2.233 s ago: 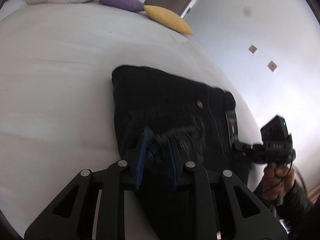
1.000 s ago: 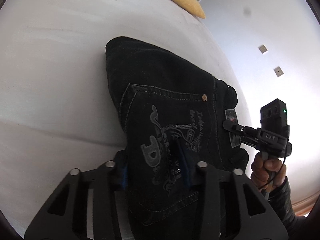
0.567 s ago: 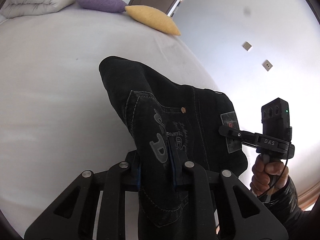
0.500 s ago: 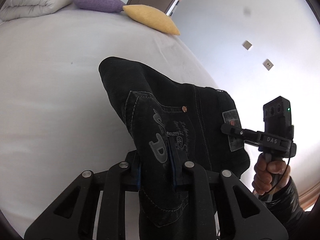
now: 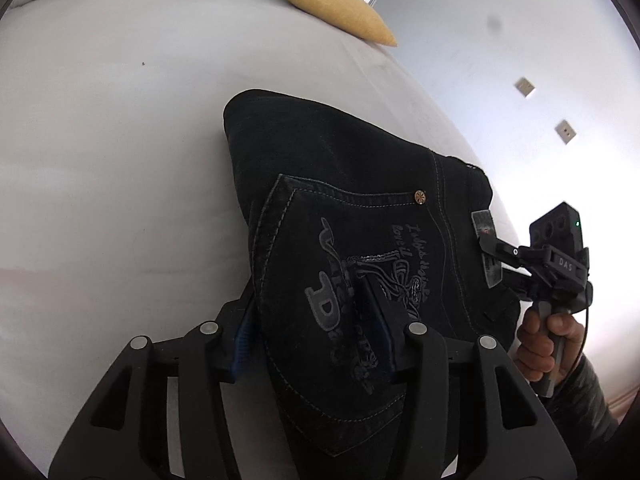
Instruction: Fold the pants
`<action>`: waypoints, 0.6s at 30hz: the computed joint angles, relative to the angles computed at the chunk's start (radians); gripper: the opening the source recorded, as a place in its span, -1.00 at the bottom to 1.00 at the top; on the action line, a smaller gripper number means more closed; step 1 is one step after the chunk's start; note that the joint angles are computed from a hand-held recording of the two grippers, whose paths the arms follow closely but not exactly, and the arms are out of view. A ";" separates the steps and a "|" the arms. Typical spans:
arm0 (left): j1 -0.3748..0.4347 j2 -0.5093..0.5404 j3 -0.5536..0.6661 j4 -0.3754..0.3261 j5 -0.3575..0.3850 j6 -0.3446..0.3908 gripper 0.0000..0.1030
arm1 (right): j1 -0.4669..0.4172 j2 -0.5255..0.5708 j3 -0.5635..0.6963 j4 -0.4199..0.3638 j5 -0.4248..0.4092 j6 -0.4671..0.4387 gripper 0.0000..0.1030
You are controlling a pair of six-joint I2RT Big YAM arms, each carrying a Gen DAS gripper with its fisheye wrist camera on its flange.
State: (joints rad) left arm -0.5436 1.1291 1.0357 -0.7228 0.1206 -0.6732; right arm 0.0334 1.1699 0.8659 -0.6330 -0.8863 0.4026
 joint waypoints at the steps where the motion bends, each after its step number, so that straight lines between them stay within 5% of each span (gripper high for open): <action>1: -0.001 -0.009 -0.009 0.005 -0.006 -0.003 -0.07 | 0.000 -0.015 -0.010 0.008 0.007 0.012 -0.10; 5: -0.054 -0.062 -0.030 -0.032 -0.107 0.000 -0.02 | -0.019 -0.121 -0.053 -0.044 0.071 0.011 -0.04; 10: -0.230 -0.159 -0.019 -0.119 -0.404 -0.029 0.57 | -0.004 -0.302 -0.091 -0.108 0.227 0.074 0.49; 16: -0.573 -0.151 0.144 -0.405 -0.958 -0.147 0.88 | 0.076 -0.564 -0.078 -0.242 0.486 0.077 0.65; 18: -0.717 -0.114 0.243 -0.601 -1.173 -0.282 1.00 | 0.150 -0.631 -0.040 -0.266 0.644 0.071 0.73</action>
